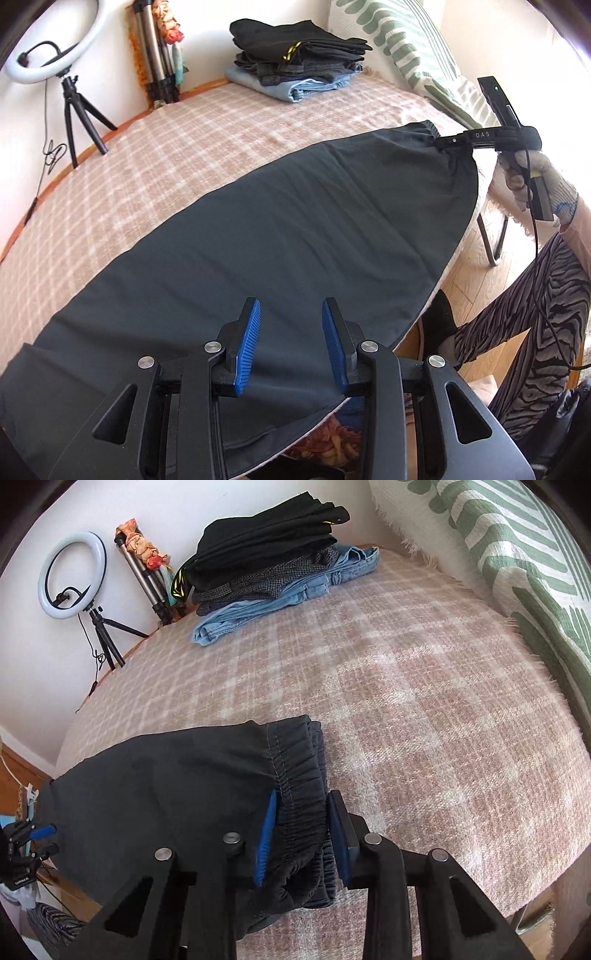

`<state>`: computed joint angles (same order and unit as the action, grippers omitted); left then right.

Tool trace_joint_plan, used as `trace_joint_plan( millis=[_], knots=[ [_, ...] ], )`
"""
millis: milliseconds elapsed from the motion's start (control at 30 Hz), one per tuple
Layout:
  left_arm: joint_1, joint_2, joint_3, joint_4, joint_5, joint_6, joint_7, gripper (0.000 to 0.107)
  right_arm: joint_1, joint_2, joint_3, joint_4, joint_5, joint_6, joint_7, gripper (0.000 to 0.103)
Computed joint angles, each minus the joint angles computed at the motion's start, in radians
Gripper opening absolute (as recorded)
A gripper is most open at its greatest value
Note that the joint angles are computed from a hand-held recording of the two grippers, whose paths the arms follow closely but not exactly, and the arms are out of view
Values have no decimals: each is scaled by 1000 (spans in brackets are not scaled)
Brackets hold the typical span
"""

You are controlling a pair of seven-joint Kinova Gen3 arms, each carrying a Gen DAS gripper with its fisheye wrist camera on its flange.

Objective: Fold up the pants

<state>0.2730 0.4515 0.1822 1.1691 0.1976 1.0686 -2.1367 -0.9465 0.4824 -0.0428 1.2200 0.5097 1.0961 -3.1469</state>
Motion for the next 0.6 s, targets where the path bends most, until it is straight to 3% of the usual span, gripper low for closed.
trace_joint_plan(
  millis=[100,167,200,233,300,400,467,600],
  knots=[
    [-23,-11,-15,0,-3,19,11,33,0,29,-10,-67,-5,53,89,32],
    [-40,-19,-18,6,-3,40,4,39,12,37,-18,-81,-20,67,116,44],
    [-47,-29,-20,22,-3,37,-1,42,9,46,-7,-93,-33,88,130,58],
    [-56,-36,-18,36,1,41,-12,42,3,54,5,-99,-42,103,139,64],
    [-74,-48,-10,62,16,57,-42,42,5,51,1,-86,-35,89,143,70],
    [-42,-82,-20,139,-58,6,-77,42,-4,77,-1,-120,-27,108,185,82],
    [-18,-88,-42,169,-109,-18,-68,42,-33,121,14,-189,-14,174,221,82],
    [-53,-92,-60,174,-115,-25,-42,42,-73,174,39,-278,-2,230,299,60]
  ],
)
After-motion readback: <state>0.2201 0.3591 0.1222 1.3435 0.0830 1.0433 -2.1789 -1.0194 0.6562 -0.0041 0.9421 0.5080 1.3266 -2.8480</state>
